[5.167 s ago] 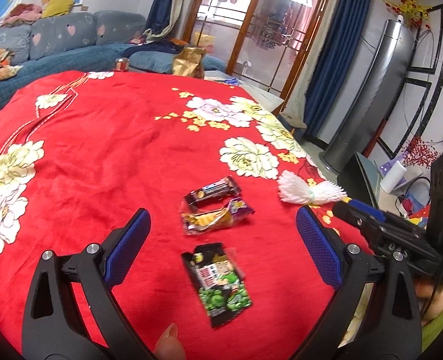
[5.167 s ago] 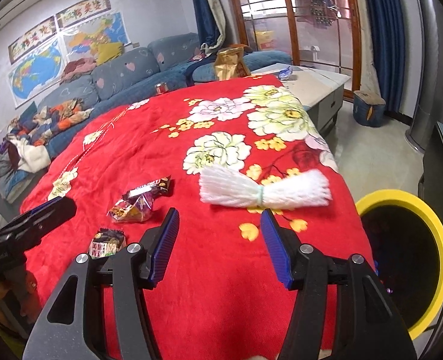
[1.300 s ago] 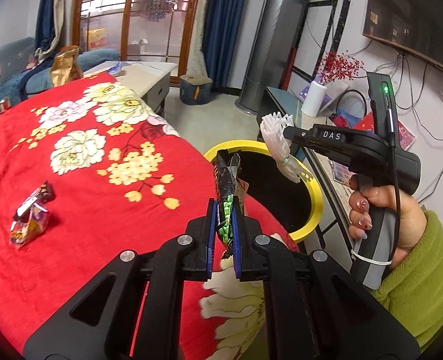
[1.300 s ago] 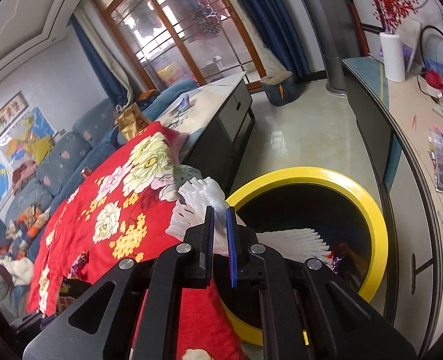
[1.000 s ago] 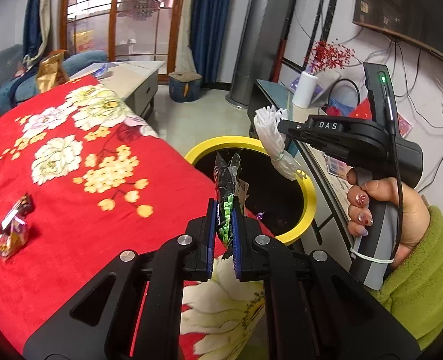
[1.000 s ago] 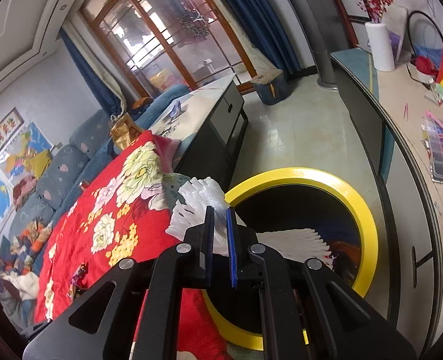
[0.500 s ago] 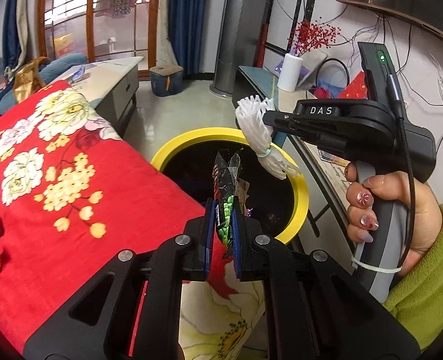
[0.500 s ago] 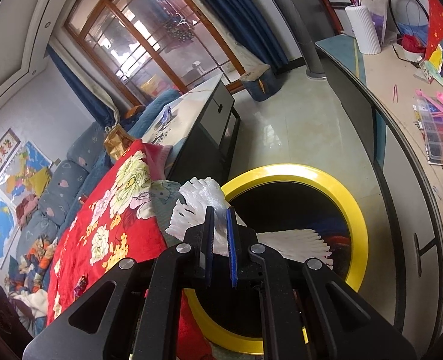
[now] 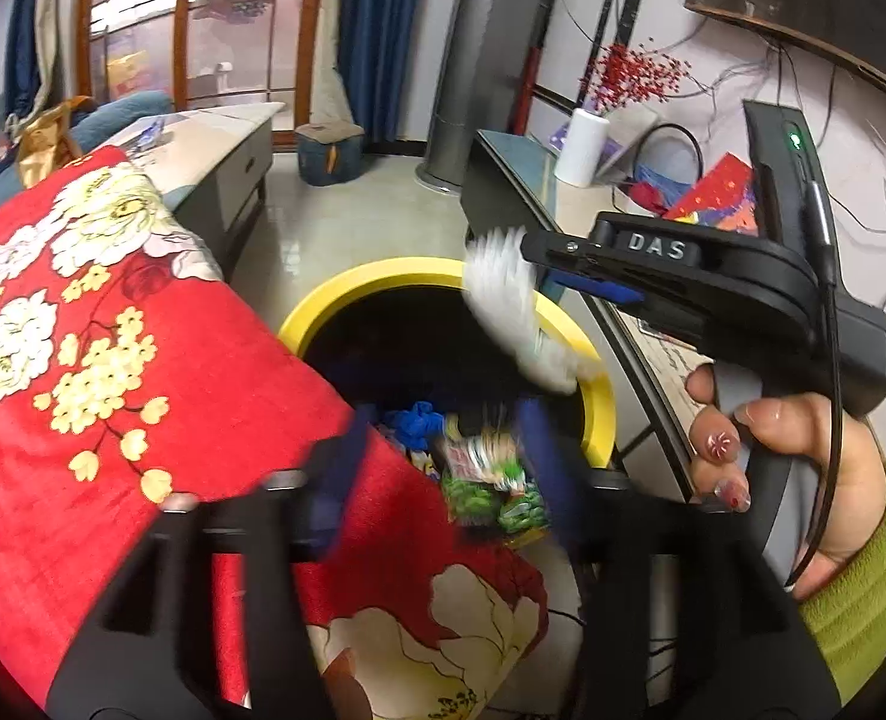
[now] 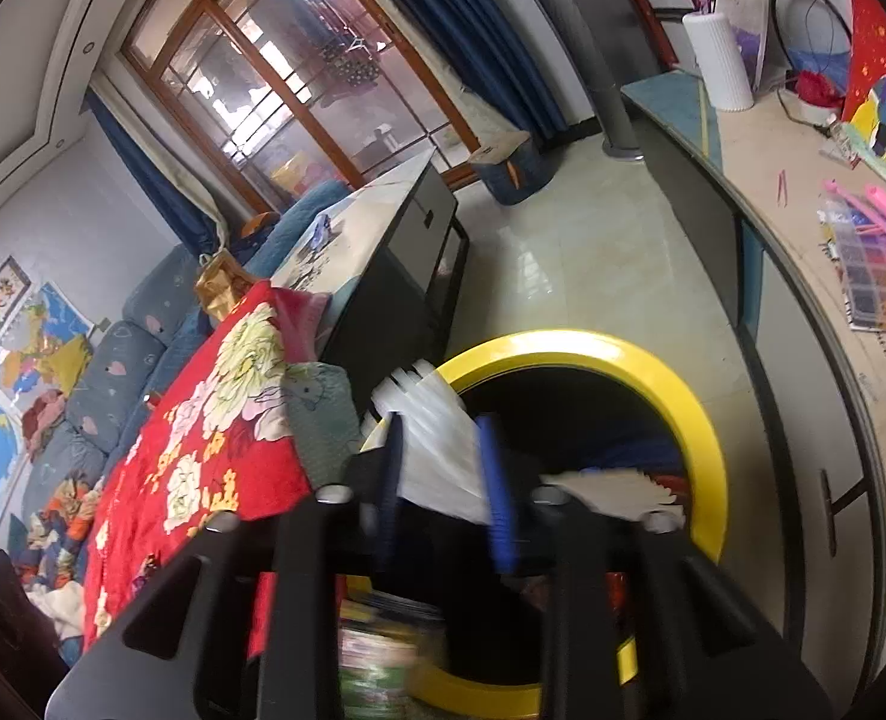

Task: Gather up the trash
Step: 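Open both tools to drop the bag and net into the bin, then move both open tools back over the two remaining candy wrappers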

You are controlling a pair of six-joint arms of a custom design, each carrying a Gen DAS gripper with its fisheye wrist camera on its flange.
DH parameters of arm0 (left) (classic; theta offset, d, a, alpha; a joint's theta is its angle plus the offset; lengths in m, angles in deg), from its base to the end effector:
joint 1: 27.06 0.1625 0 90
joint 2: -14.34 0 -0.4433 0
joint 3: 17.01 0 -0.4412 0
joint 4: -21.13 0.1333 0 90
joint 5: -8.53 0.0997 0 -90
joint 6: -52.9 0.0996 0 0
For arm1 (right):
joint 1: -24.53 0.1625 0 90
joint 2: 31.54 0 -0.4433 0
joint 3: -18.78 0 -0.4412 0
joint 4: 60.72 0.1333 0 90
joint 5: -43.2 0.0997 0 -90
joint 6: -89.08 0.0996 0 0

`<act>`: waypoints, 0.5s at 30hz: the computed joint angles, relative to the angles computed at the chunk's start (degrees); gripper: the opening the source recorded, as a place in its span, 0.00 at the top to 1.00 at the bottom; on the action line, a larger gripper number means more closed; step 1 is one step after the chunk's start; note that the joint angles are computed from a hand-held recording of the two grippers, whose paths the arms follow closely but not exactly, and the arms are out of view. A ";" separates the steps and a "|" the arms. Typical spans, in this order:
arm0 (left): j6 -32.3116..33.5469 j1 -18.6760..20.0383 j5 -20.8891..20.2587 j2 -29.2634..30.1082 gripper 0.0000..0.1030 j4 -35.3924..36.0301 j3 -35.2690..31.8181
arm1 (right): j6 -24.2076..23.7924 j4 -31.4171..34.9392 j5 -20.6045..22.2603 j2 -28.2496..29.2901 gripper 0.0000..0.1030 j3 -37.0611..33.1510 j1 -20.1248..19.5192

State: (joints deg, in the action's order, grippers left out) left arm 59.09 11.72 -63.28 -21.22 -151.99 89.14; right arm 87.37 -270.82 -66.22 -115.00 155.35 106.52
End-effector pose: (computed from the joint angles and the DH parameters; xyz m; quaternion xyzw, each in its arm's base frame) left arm -0.3843 -0.5197 -0.0666 0.4563 0.8692 -0.1597 0.1039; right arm 0.0378 -0.4504 0.3051 -0.1381 -0.8156 0.5301 0.1862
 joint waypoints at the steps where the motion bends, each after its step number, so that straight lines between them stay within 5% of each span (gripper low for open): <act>1: 0.03 -0.08 0.43 -0.08 0.42 -0.57 0.20 | -0.09 -0.32 -0.49 0.12 0.65 -0.01 0.10; 3: 0.19 -0.30 1.71 -0.22 0.21 -1.33 0.53 | -0.20 -0.95 -1.42 0.49 0.60 -0.03 0.36; 5: -0.71 -0.09 2.08 -0.71 0.13 -1.92 0.93 | -0.71 -1.63 -2.55 0.99 0.58 -0.12 0.80; 15: -5.01 1.03 4.34 -3.67 0.11 -2.37 2.78 | -2.42 -2.98 -6.50 2.78 0.40 -1.19 3.14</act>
State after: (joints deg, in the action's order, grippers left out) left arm 54.08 12.75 -58.94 -24.88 -154.36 91.92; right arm 84.96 -273.80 -72.72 -112.22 154.16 109.66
